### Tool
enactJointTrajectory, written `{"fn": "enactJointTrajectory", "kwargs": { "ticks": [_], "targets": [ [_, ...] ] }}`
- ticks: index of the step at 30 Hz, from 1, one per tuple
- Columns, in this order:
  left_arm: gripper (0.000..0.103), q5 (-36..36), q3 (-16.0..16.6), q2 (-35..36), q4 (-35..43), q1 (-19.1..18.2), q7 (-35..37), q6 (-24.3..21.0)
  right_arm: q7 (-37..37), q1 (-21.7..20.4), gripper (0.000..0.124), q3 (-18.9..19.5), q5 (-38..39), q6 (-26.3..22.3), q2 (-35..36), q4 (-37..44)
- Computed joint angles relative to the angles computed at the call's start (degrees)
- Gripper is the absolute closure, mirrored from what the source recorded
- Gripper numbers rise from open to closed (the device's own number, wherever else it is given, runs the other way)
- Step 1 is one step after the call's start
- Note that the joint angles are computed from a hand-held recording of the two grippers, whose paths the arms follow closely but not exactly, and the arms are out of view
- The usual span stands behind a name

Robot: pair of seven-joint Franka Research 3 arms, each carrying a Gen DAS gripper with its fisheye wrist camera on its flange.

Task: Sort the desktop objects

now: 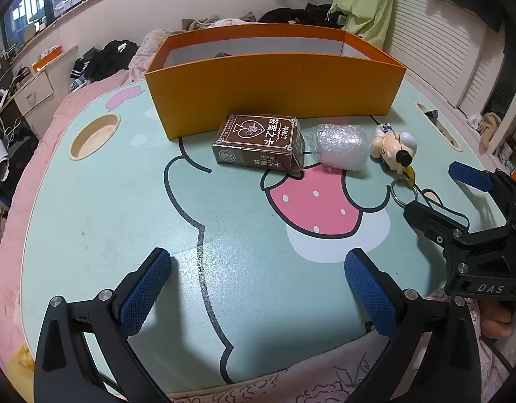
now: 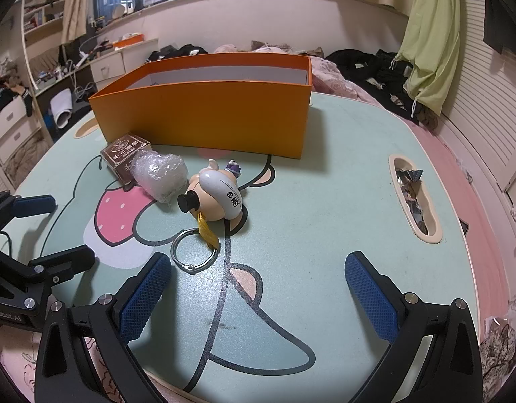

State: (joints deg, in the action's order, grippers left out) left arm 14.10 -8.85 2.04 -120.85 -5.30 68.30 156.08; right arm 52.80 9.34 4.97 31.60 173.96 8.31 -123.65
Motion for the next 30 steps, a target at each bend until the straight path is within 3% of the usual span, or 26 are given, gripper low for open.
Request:
{"fn": "enactJointTrajectory", "kwargs": {
  "ticks": [30],
  "targets": [
    [0.0,0.08,0.0,-0.52,-0.61,0.0,-0.1,0.21,-0.48,-0.09,0.021,0.14,0.7,-0.01,-0.12,-0.05]
  ]
}}
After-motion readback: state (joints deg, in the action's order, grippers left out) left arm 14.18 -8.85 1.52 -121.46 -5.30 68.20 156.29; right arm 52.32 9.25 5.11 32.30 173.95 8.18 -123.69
